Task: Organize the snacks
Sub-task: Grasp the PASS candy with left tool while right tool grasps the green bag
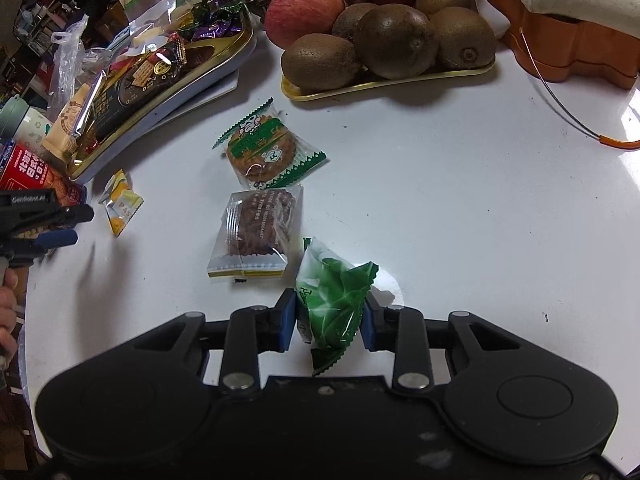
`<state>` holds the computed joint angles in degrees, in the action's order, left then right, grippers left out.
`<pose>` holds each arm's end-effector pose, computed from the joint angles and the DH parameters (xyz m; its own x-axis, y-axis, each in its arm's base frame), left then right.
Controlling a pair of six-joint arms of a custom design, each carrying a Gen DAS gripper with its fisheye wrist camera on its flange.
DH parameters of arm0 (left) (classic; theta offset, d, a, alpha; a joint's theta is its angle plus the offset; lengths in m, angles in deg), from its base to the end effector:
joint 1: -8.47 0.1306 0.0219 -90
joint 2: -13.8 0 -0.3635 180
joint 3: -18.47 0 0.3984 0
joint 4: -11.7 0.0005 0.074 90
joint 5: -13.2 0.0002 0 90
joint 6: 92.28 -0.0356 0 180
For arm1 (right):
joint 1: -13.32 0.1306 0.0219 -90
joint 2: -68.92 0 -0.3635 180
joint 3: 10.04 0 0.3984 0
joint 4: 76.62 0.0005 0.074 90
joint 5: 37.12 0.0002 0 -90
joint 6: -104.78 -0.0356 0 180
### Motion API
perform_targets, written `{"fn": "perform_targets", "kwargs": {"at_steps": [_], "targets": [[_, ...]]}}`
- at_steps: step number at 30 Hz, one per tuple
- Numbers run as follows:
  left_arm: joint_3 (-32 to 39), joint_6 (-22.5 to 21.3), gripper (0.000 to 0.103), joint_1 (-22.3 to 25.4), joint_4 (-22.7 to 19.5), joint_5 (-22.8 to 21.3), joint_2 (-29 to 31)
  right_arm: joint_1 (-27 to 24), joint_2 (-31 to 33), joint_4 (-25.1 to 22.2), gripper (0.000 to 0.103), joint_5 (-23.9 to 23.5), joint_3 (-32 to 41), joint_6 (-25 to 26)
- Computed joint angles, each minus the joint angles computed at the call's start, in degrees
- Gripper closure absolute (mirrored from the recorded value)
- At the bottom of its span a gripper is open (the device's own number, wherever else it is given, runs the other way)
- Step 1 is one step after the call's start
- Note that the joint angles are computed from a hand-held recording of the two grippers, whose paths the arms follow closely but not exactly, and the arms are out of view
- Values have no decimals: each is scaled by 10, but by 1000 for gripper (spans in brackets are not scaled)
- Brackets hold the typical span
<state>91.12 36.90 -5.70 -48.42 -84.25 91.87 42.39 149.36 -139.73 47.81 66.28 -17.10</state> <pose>0.3776 -0.0911 0.3490 -0.8046 -0.4429 -0.3955 -0.4098 0.8962 -0.1701 0.3493 0.1972 0.3594 -0.9557 0.0706 -0.2856 -0.0107 0.9618 0.2736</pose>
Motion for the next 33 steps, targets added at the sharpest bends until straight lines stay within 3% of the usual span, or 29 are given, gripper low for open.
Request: {"fn": "perform_targets", "kwargs": {"at_steps": [4, 10, 16, 23, 25, 27, 33], "targets": [[28, 1, 51, -7, -16, -13, 41, -6, -5, 10, 69, -10, -6, 9], [32, 29, 51, -11, 18, 27, 59, -8, -11, 21, 69, -11, -14, 21], [44, 45, 50, -22, 14, -1, 84, -12, -15, 25, 69, -18, -18, 18], [68, 28, 50, -38, 0, -49, 115, -10, -14, 19, 69, -16, -15, 22], [75, 24, 62, -43, -7, -62, 122, -10, -14, 20, 69, -17, -16, 20], [81, 21, 65, -47, -12, -68, 127, -12, -14, 21, 69, -19, -16, 16], [70, 17, 66, -55, -1, -76, 118, -13, -16, 23, 71, -22, -18, 17]]}}
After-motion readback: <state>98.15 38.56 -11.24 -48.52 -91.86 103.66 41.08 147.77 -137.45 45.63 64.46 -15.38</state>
